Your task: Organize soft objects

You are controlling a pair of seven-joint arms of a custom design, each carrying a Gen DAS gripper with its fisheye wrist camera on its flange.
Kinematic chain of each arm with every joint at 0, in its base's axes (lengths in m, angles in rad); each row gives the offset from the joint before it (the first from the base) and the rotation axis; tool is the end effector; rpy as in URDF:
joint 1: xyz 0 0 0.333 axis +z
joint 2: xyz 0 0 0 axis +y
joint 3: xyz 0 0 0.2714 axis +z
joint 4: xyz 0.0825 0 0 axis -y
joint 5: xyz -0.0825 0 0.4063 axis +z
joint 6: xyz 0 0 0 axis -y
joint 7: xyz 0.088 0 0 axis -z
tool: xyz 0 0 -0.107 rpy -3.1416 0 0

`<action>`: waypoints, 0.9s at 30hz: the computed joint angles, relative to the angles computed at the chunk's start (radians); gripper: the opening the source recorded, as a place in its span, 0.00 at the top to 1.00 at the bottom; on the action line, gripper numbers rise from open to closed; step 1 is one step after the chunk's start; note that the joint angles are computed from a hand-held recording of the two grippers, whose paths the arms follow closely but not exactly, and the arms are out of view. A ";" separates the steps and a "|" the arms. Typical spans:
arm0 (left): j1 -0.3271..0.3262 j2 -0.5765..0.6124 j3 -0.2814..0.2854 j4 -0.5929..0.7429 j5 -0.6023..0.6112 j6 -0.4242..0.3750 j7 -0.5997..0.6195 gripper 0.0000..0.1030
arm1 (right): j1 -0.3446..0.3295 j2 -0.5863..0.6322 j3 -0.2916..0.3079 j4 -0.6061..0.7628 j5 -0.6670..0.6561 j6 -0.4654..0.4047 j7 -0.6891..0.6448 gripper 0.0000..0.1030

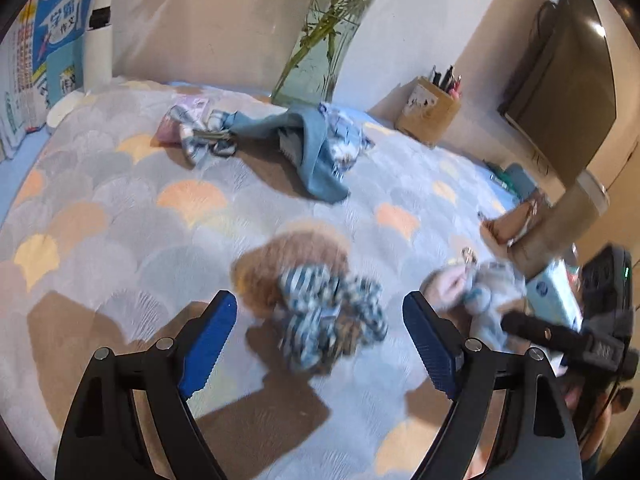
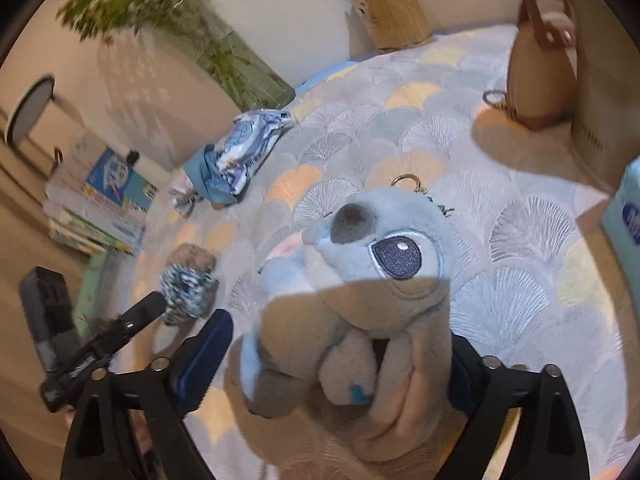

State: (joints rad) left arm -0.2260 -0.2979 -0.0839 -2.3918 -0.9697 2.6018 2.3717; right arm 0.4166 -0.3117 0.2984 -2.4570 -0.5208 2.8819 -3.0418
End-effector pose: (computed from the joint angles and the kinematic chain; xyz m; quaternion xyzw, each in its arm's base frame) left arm 0.4973 -0.1419 0.4266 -0.5133 0.7630 -0.3919 0.0291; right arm 0.3696 0.3612 0.4289 -0.4799 0.7893 -0.0459 0.3803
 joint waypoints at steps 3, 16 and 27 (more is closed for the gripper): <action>0.003 0.080 -0.001 0.067 -0.030 -0.011 -0.043 0.19 | -0.056 0.000 0.053 0.006 -0.071 0.006 0.121 0.00; 0.003 0.086 -0.030 0.041 -0.078 0.068 0.002 0.52 | 0.113 0.223 0.018 0.329 -0.194 -0.540 -0.019 0.18; -0.076 -0.078 -0.011 -0.070 -0.165 0.172 0.101 0.53 | 0.121 0.091 -0.007 0.213 -0.266 -0.409 0.100 0.43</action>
